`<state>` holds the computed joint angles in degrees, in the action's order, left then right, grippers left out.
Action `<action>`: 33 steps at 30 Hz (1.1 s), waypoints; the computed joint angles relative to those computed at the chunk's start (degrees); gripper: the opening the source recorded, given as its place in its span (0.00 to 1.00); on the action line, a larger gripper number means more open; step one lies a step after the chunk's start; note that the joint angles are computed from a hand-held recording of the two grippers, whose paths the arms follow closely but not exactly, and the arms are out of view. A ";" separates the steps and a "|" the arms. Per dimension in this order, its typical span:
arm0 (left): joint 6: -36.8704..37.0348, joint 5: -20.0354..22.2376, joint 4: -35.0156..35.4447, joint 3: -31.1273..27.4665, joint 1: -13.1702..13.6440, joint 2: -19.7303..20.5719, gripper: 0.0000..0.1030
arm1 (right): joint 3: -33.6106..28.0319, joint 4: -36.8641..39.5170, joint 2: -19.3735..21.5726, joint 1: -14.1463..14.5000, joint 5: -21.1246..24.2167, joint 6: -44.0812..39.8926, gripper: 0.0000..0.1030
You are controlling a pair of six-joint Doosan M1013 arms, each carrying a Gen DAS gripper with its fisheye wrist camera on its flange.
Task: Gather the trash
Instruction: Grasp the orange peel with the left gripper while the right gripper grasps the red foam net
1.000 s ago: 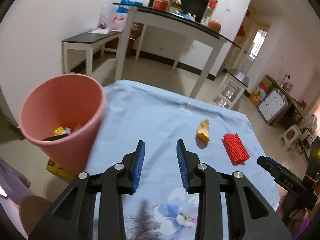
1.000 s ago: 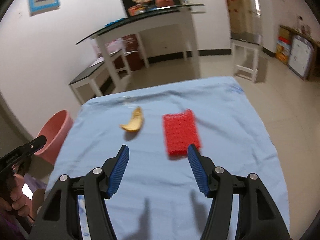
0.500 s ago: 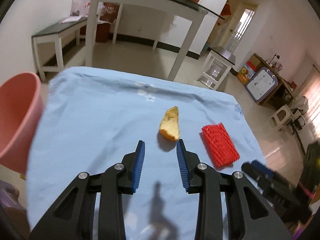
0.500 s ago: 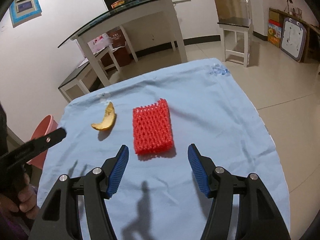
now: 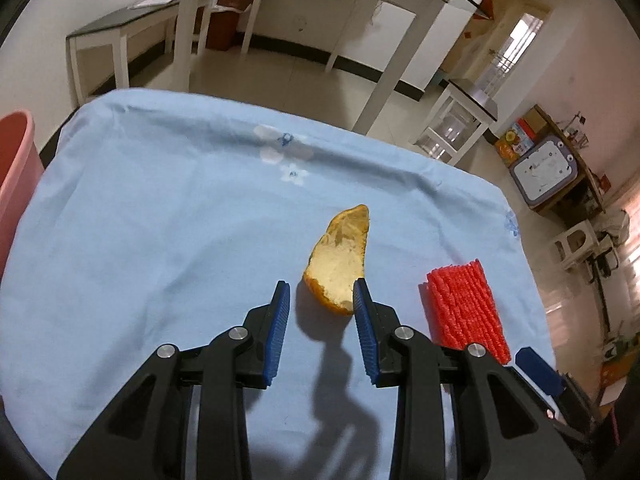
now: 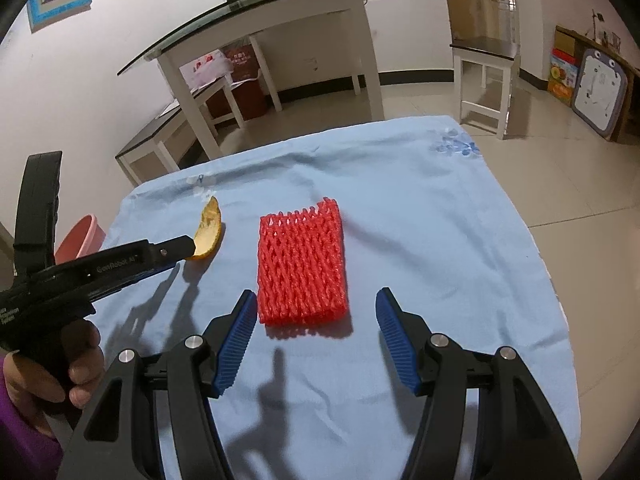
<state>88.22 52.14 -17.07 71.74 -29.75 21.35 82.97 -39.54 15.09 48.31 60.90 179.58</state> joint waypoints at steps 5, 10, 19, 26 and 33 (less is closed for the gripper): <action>0.09 -0.99 1.94 0.60 -0.07 -0.49 0.04 | 0.11 0.73 0.31 -0.62 -1.21 -0.07 0.59; 1.08 -2.49 2.01 2.29 0.38 -2.25 0.04 | 0.07 0.38 0.45 -1.06 -1.41 0.47 0.59; 1.60 -7.12 3.61 8.48 2.05 -8.26 0.04 | -1.17 3.61 1.65 -3.23 0.50 -0.56 0.57; 1.48 -10.81 4.99 12.46 4.39 -11.78 0.04 | -5.13 4.64 3.89 -2.49 3.56 -5.33 0.10; 5.11 -14.51 1.51 14.81 7.03 -13.91 0.04 | -10.55 4.04 6.46 -0.30 4.46 -8.07 0.10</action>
